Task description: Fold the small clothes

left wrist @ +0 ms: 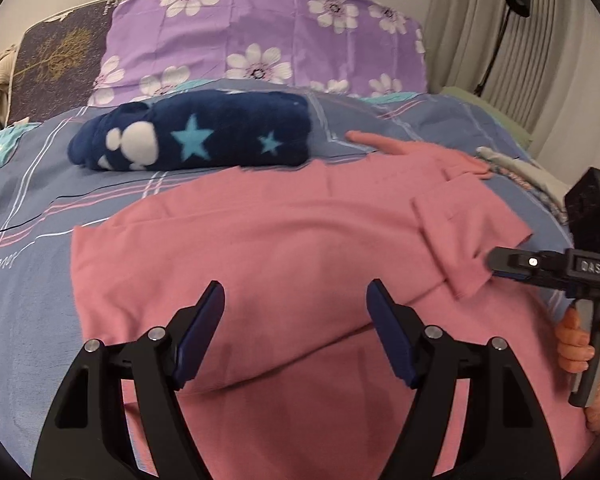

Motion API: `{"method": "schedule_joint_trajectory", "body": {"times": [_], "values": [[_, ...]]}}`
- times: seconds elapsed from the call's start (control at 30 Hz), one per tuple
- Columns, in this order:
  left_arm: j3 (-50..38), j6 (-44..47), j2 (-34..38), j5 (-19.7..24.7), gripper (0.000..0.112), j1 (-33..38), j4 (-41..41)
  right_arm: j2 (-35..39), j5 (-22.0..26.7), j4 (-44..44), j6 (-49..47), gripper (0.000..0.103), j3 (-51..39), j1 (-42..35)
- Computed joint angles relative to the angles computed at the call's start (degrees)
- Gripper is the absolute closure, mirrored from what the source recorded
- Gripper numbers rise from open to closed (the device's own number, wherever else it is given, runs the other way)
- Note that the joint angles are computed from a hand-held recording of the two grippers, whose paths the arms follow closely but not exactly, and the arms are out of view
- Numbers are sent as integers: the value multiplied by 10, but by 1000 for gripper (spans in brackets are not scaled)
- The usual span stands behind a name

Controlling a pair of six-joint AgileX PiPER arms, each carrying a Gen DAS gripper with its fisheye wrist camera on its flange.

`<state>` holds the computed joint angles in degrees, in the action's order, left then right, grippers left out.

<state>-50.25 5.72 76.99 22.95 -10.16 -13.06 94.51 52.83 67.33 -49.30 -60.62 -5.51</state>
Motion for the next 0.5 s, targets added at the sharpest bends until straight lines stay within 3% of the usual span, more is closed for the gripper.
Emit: {"method": "schedule_joint_trajectory", "body": {"times": [0.1, 0.2, 0.27, 0.37, 0.4, 0.43, 0.5], "values": [[2, -49, -5, -6, 38, -18, 35, 0, -7, 0, 21, 61, -4, -7], [13, -77, -12, -11, 38, -13, 44, -22, -103, -27, 55, 74, -15, 47], [22, -68, -21, -13, 38, 5, 24, -32, -136, -51, 32, 76, -42, 101], [46, -53, -46, -16, 38, 36, 7, -35, -89, -39, -57, 76, -77, 148], [53, -54, -55, -14, 38, 45, 13, -44, -82, -29, -84, 69, -73, 152], [58, -50, -61, -9, 38, 54, 14, -62, -83, -18, -126, 53, -58, 156], [62, 3, -65, 2, 38, 74, -31, -90, -117, -33, -150, 44, -29, 161]]}}
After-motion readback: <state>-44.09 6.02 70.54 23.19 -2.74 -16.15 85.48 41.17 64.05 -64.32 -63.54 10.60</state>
